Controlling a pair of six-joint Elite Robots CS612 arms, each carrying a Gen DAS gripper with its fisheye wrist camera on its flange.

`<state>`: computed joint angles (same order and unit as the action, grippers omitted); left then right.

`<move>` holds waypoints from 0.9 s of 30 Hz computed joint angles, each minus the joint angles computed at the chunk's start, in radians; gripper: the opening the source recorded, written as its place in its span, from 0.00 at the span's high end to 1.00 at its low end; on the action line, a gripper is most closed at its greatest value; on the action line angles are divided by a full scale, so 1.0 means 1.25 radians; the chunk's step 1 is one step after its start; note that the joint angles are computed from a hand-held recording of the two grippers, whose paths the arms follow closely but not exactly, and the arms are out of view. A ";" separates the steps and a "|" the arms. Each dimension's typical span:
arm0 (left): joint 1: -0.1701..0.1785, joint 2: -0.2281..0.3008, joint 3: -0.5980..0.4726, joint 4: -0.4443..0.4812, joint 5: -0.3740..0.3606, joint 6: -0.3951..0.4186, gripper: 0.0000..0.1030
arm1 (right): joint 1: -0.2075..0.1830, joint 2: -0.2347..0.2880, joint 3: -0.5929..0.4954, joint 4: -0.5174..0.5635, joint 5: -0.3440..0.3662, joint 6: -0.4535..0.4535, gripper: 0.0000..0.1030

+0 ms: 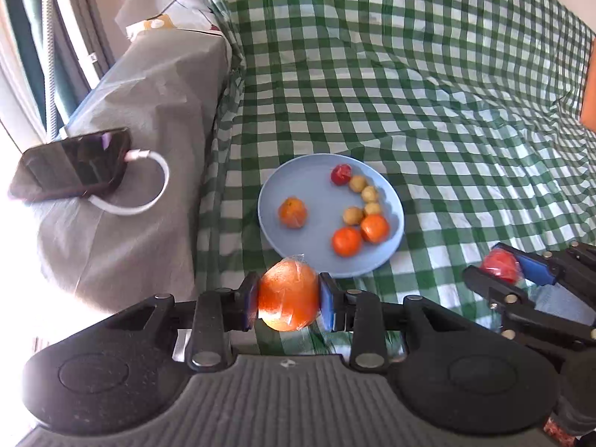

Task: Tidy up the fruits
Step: 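Carry the held plum and tangerine in both tools over the blue plate, then open the right tool over the plate while the left tool releases its tangerine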

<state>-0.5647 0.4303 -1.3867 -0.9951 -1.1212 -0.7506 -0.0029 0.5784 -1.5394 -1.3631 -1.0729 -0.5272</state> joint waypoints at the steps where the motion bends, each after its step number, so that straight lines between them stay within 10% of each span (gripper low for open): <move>1: 0.007 -0.001 0.014 -0.021 -0.010 0.017 0.64 | 0.004 -0.003 0.015 -0.011 -0.004 -0.003 0.71; 19: 0.084 -0.049 0.271 -0.169 -0.069 0.088 0.61 | 0.065 -0.087 0.329 -0.163 -0.087 -0.098 0.71; 23: 0.080 -0.043 0.256 -0.184 -0.051 0.084 0.01 | 0.067 -0.094 0.355 -0.176 -0.080 -0.092 0.60; 27: 0.058 -0.034 0.205 -0.141 -0.001 0.086 0.00 | 0.061 -0.085 0.322 -0.155 -0.083 -0.069 0.22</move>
